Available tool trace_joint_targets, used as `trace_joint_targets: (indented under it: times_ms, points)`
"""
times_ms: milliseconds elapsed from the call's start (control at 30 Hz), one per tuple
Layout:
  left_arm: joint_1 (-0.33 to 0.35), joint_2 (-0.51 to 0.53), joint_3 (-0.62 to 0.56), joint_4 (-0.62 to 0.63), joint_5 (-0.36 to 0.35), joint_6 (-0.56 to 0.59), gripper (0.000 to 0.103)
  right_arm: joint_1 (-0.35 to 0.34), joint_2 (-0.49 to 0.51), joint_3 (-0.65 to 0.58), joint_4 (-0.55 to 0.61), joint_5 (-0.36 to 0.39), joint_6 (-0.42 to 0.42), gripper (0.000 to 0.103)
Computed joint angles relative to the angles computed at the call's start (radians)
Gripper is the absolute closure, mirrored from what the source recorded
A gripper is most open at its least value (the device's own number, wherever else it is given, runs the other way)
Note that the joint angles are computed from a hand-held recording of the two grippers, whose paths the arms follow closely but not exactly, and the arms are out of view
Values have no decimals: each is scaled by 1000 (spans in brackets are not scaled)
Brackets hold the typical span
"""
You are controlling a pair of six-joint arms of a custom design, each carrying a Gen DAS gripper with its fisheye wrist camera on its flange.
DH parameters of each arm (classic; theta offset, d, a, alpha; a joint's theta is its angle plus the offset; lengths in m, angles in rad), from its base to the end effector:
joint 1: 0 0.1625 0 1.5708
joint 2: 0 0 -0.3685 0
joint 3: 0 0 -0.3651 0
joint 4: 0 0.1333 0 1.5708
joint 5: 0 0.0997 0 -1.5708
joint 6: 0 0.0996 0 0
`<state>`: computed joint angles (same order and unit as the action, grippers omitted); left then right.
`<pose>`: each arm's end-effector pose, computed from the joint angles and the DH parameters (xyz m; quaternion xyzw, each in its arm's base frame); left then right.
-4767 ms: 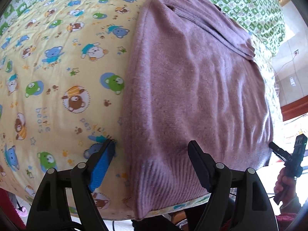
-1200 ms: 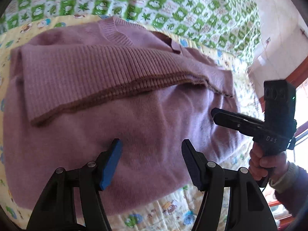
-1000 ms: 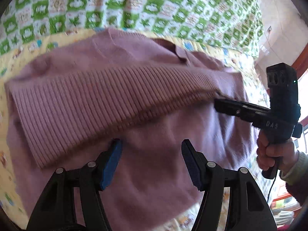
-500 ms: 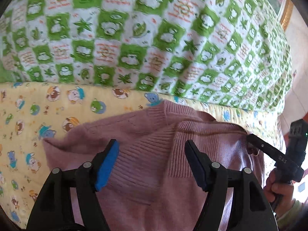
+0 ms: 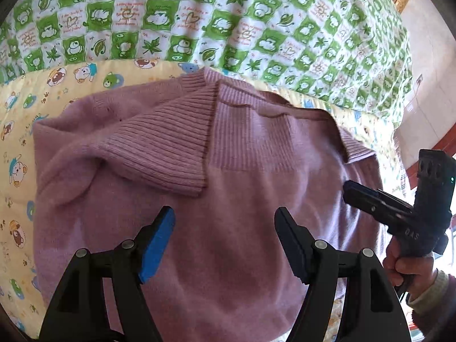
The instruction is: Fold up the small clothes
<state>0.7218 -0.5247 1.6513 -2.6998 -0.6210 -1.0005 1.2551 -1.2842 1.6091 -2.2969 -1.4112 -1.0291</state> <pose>-0.2905 -0.5412 -0.0403 -0.0679 0.8867 -0.3657 0.2744 -0.0384 -0.5980 0.3478 0.3560 -0.9098 0.2040 0.0626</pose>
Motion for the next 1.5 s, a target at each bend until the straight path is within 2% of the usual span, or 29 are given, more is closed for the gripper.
trace_joint_targets:
  times_ms: [100, 167, 267, 333, 400, 500, 567, 667, 767, 867, 1000, 1167, 1267, 1400, 1433, 1500]
  points:
    - [16, -21, 14, 31, 55, -29, 30, 7, 15, -6, -4, -50, -53, 61]
    - [36, -52, 23, 78, 99, -76, 30, 0, 44, -41, -25, -40, -29, 61]
    - [65, -88, 47, 31, 126, -81, 31, -3, 111, -123, -121, -30, 68, 61]
    - [78, -108, 49, 64, 148, -135, 31, -8, 155, -188, -167, -13, 139, 61]
    - [74, -128, 61, 97, 173, -194, 31, -7, 188, -235, -207, -15, 198, 61]
    - [55, -148, 100, 55, 203, -217, 31, -7, 197, -264, -234, -18, 283, 61]
    - [32, -178, 133, 125, 225, -293, 30, -14, 173, -245, -242, 4, 315, 59]
    - [-6, -234, 197, 253, 234, -446, 27, -21, 125, -196, -220, 32, 320, 53]
    - [-47, -286, 272, 321, 205, -586, 26, -31, 79, -141, -186, 57, 299, 51]
    - [-91, -332, 329, 457, 169, -797, 24, -44, 19, -57, -151, 71, 266, 49]
    - [-151, -373, 432, 468, 122, -1008, 24, -55, -42, 47, -122, 59, 215, 48]
    - [-208, -347, 501, 393, 35, -1121, 24, -86, -103, 135, -88, 56, 199, 48]
    - [-220, -305, 533, 258, 0, -1135, 23, -103, -137, 176, -69, 62, 202, 48]
    - [-225, -248, 550, 149, -30, -1184, 23, -115, -169, 208, -56, 59, 188, 48]
    - [-224, -227, 561, 81, -32, -1181, 23, -116, -175, 215, -56, 56, 183, 48]
    - [-223, -208, 565, 38, -24, -1192, 23, -120, -184, 223, -59, 50, 176, 48]
